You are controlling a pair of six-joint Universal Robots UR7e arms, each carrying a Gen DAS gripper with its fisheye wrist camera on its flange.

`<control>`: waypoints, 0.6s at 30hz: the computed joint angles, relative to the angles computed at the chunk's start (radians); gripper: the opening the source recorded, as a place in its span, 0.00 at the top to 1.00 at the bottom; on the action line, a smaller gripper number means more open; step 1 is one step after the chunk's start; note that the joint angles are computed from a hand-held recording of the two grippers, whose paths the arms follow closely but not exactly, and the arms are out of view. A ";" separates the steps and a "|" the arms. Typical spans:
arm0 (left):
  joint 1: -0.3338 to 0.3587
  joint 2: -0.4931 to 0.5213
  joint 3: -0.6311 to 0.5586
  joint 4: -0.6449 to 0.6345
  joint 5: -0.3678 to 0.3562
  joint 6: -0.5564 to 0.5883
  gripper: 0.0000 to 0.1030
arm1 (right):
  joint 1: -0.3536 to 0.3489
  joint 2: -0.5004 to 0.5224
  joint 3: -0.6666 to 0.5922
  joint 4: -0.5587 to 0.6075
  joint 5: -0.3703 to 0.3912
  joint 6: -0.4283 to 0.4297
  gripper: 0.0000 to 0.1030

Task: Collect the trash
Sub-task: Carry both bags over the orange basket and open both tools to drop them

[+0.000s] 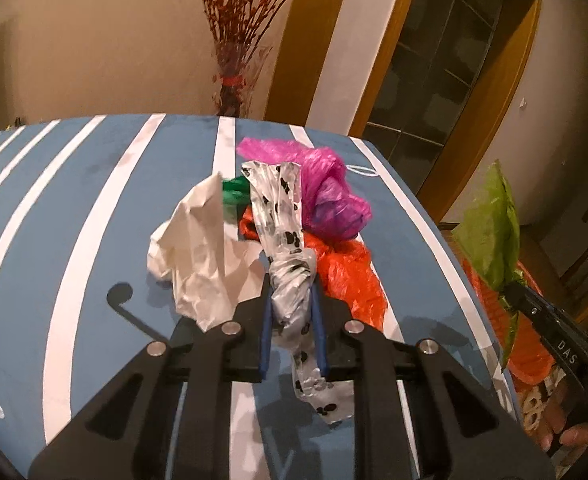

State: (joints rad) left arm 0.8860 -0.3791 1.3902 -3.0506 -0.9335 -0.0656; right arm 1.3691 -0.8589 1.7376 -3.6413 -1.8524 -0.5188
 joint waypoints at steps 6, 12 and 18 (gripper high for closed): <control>-0.018 0.006 -0.007 -0.020 -0.013 0.021 0.82 | -0.003 -0.019 0.011 -0.018 0.010 0.005 0.87; -0.047 0.054 -0.072 0.001 -0.055 0.048 0.82 | -0.018 -0.054 0.041 -0.076 0.012 0.014 0.87; -0.082 0.135 -0.178 0.054 -0.122 0.078 0.82 | -0.047 -0.093 0.066 -0.129 -0.009 0.048 0.87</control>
State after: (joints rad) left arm 0.8039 -0.2445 1.2126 -2.9969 -1.0552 0.0123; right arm 1.3223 -0.9519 1.8039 -3.7705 -1.8618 -0.4710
